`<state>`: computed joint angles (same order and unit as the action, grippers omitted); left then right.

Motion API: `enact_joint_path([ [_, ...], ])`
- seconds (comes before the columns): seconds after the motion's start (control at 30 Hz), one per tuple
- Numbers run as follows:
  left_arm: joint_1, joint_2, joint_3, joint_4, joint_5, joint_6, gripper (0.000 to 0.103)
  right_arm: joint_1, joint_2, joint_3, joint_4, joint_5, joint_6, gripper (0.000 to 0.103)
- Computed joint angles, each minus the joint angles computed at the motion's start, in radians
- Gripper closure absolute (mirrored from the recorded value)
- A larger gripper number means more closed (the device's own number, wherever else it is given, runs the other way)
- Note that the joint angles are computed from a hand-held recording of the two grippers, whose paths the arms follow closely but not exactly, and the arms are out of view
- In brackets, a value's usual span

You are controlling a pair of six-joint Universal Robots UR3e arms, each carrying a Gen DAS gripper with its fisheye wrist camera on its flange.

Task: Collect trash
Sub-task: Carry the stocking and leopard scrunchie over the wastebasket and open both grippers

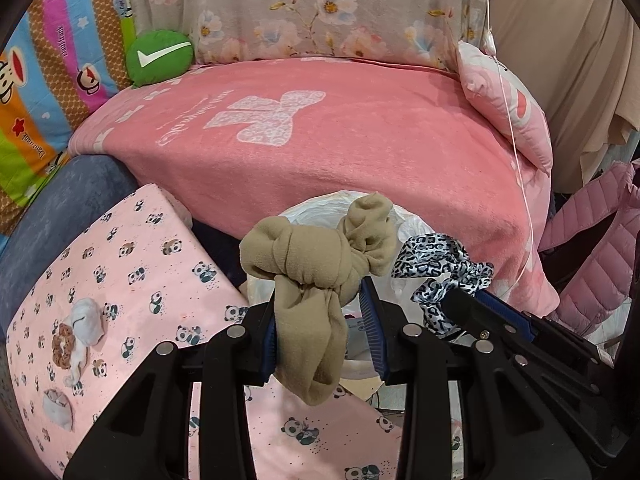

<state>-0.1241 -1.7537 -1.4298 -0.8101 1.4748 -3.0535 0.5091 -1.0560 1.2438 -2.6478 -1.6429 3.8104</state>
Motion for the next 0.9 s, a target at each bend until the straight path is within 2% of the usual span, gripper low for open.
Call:
enact_joint_path([
  [0.4, -0.03, -0.106, 0.121, -0.042, 0.006, -0.002, 0.068, -0.023, 0.018, -0.008, 0.018, 0.008, 0.002, 0.086],
  [0.77, -0.025, -0.161, 0.181, -0.049, -0.026, 0.004, 0.067, -0.038, 0.065, -0.063, 0.049, 0.014, 0.003, 0.085],
  [0.83, -0.017, -0.171, 0.198, -0.063, -0.045, 0.001, 0.063, -0.041, 0.08, -0.077, 0.051, 0.013, 0.001, 0.085],
  [0.9, -0.013, -0.171, 0.197, -0.053, -0.037, -0.026, 0.041, -0.038, 0.09, -0.094, 0.061, -0.002, 0.006, 0.08],
])
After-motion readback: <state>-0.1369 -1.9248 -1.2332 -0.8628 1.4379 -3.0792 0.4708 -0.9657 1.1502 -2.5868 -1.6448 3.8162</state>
